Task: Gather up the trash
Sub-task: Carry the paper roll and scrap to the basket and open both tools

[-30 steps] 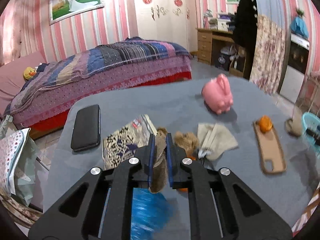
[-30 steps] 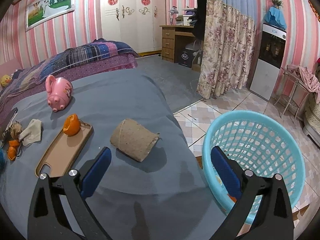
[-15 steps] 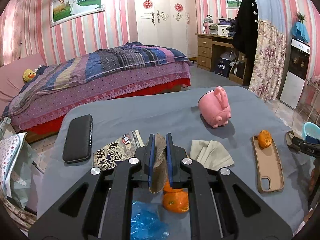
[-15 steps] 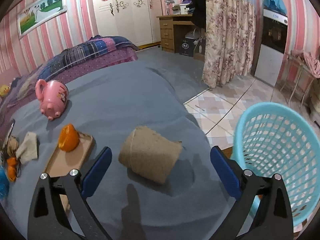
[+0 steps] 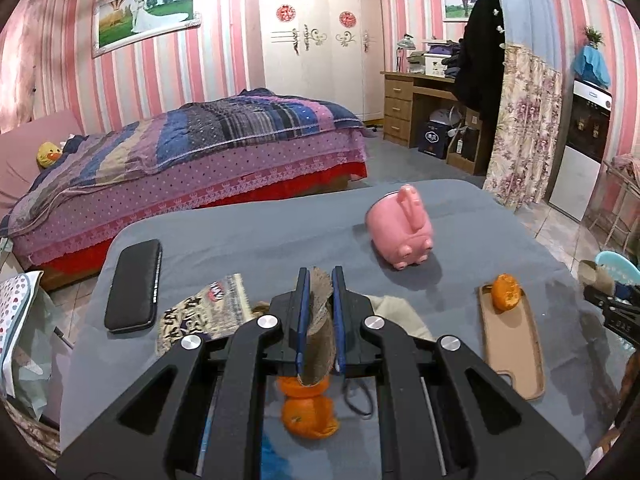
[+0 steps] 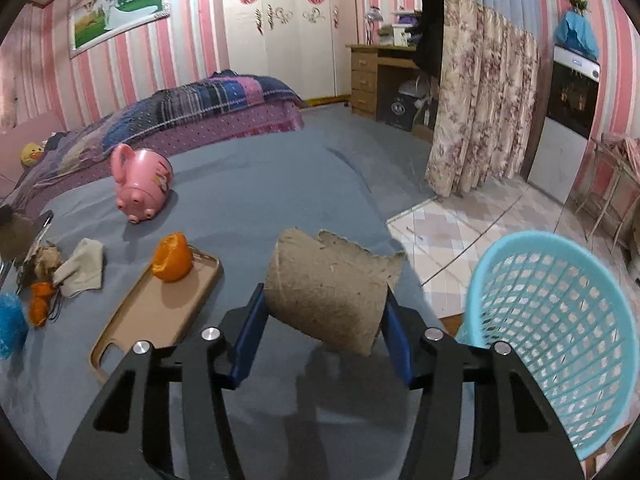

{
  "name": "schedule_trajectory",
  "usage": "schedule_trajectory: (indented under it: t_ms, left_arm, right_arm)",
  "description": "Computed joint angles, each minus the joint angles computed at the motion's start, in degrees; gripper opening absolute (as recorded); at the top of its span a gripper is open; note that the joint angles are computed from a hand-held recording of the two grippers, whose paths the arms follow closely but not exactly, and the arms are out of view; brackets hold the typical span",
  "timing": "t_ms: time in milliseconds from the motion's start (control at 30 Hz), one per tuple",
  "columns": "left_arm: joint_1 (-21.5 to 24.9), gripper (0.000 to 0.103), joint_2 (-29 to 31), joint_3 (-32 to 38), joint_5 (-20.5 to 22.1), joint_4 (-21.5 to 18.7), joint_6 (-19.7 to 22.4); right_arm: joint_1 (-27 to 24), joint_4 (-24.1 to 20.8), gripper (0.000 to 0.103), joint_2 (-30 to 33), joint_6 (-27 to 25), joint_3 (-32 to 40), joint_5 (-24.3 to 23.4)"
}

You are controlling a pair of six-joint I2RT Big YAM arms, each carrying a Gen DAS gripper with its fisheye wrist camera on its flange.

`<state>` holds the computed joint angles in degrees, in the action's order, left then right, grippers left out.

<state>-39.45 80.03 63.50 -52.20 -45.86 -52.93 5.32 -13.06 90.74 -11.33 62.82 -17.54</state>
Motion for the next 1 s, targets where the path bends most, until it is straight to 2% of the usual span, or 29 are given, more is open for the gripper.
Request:
schedule_trajectory:
  t_ms: [133, 300, 500, 533, 700, 867, 1000]
  left_arm:
    - [-0.3, 0.01, 2.51, 2.03, 1.64, 1.17, 0.95]
    - [-1.12, 0.01, 7.53, 6.99, 2.87, 3.38, 3.87]
    - [-2.94, 0.01, 15.81, 17.17, 4.8, 9.29, 13.45]
    - [-3.34, 0.01, 17.74, 19.69, 5.62, 11.04, 16.11]
    - [-4.51, 0.01, 24.82, 28.7, 10.4, 15.63, 21.85]
    - [-6.04, 0.01, 34.31, 40.8, 15.69, 16.63, 26.86]
    - [-6.83, 0.01, 41.09, 49.67, 19.15, 14.41, 28.33]
  right_arm:
    - [-2.16, 0.25, 0.054, -2.49, -3.24, -1.39, -0.58]
    - [-7.47, -0.07, 0.054, -4.86, -6.08, -1.62, -1.1]
    - [-14.02, 1.23, 0.054, -4.21, -4.71, 0.47, -1.03]
    - [-14.87, 1.14, 0.054, -3.65, -4.07, 0.99, -1.06]
    - [-18.39, 0.31, 0.054, -0.63, -1.23, 3.97, -1.54]
    - [-20.65, -0.4, 0.054, 1.47, 0.82, 6.12, -1.69]
    - [-21.8, -1.66, 0.054, 3.05, 2.18, 7.54, -0.85]
